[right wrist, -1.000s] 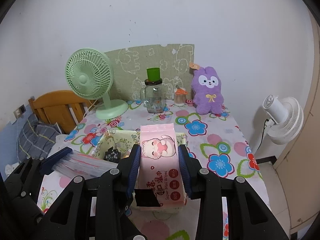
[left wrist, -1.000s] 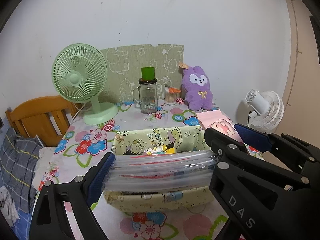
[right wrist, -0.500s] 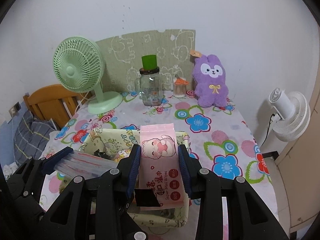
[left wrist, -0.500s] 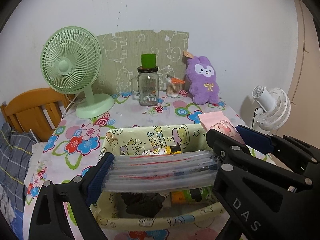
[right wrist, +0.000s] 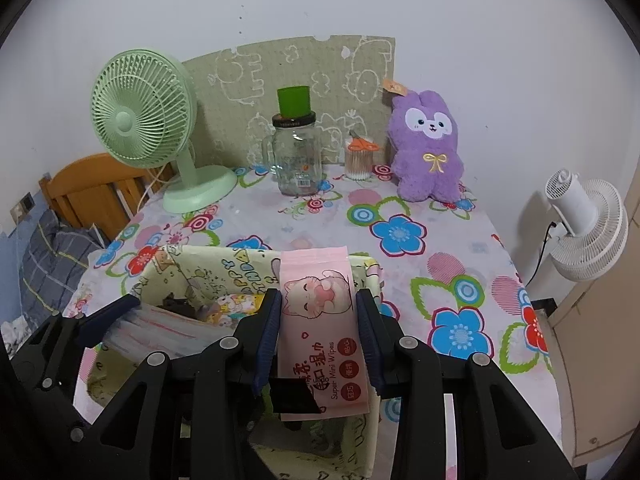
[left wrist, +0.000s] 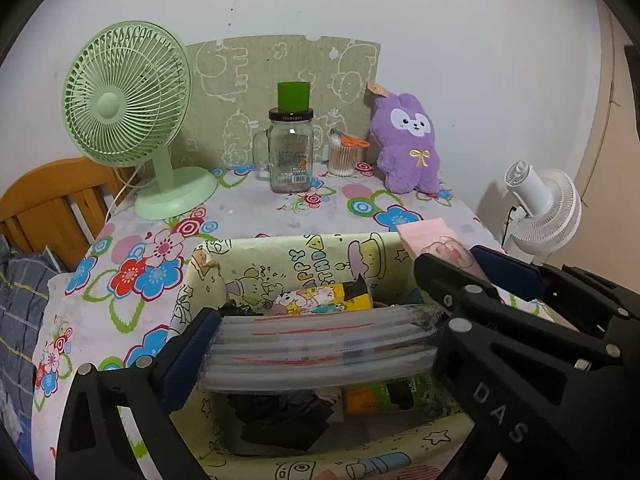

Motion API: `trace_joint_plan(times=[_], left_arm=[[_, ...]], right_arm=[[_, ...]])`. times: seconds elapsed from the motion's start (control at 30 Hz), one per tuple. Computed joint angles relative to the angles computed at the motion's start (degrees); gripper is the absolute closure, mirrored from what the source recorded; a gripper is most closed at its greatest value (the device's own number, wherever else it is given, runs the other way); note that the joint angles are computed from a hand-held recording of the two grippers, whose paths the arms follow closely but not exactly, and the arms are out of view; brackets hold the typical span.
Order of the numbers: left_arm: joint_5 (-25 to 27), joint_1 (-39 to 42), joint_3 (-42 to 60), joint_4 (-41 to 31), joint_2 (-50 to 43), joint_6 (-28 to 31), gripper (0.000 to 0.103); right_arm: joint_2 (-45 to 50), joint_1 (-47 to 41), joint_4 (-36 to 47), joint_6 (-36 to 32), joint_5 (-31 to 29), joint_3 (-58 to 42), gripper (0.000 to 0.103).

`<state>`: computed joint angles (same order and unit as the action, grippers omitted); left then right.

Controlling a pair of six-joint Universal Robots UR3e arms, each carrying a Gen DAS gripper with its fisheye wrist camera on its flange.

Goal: Organize soft objects
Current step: 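Lift the plastic bags with left tool while right tool carries the pink wipes over the box, then lower the plastic bags into the box while right tool lowers the pink wipes in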

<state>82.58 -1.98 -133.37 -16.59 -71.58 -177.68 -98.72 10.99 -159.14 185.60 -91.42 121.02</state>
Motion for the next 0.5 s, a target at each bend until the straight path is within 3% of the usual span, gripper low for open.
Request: trace_joint_plan(times=[0.5], left_arm=[[5.43, -3.66, 1.75, 1.77, -5.30, -1.19, 0.000]], right_arm=[[-0.28, -1.99, -0.59, -1.20, 3.30, 0.71, 0.063]])
